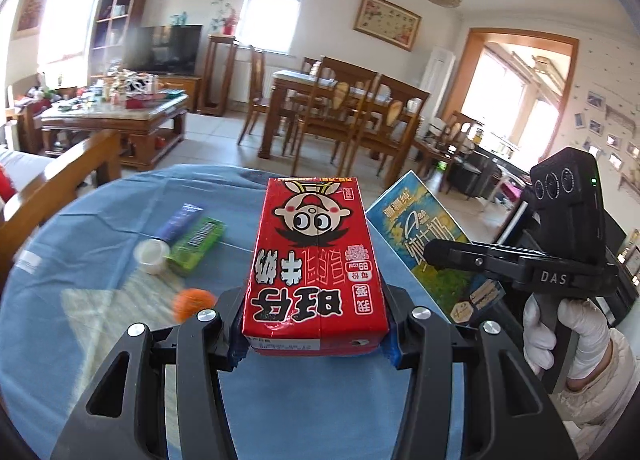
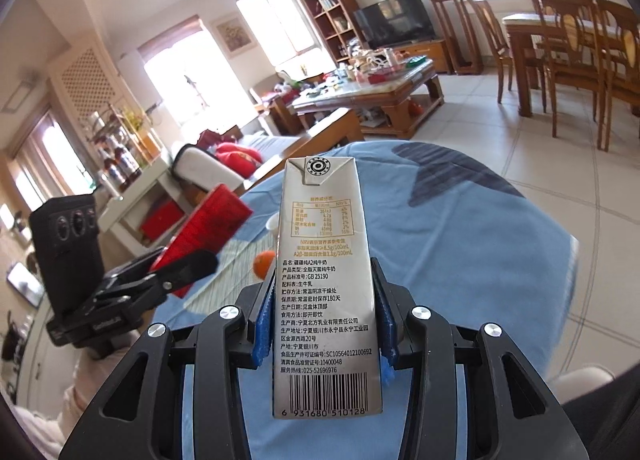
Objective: Collect trash
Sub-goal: 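Carry the milk box and juice carton over the black bin and open both tools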
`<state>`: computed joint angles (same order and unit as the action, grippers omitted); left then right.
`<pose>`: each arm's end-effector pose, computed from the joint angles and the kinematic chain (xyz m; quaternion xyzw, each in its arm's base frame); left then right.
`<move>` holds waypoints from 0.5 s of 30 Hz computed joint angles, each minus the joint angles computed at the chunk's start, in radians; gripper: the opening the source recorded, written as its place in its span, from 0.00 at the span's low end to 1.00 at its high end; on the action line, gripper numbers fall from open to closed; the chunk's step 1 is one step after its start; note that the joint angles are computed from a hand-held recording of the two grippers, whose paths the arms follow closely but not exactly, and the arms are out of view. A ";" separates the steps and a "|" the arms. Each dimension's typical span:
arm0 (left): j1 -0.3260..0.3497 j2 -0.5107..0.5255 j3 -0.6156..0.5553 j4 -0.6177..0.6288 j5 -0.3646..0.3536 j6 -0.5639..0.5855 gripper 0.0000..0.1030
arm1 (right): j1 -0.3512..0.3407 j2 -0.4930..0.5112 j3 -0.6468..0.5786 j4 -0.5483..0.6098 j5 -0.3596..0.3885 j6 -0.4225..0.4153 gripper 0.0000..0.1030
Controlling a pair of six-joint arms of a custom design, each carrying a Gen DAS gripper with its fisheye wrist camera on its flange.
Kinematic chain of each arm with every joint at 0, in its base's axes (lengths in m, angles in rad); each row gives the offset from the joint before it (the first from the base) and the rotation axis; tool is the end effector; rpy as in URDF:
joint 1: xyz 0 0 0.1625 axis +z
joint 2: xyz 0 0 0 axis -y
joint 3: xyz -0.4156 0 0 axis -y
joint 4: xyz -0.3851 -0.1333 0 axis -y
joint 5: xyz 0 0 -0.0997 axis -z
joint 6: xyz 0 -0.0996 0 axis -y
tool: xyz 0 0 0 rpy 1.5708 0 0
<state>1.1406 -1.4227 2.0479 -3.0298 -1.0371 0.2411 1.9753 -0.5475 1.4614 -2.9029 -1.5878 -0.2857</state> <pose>-0.0430 -0.5349 0.3644 0.1897 0.8679 -0.4116 0.2032 0.4050 -0.6115 0.0234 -0.3293 0.9211 -0.2077 0.0040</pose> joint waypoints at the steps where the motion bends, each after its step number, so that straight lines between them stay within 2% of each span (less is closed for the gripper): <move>1: -0.003 0.010 0.002 0.000 -0.012 -0.004 0.49 | -0.007 -0.030 0.041 -0.018 0.001 0.000 0.40; 15: -0.054 0.161 0.019 -0.008 -0.169 -0.011 0.49 | -0.130 -0.338 0.448 -0.224 -0.065 0.010 0.40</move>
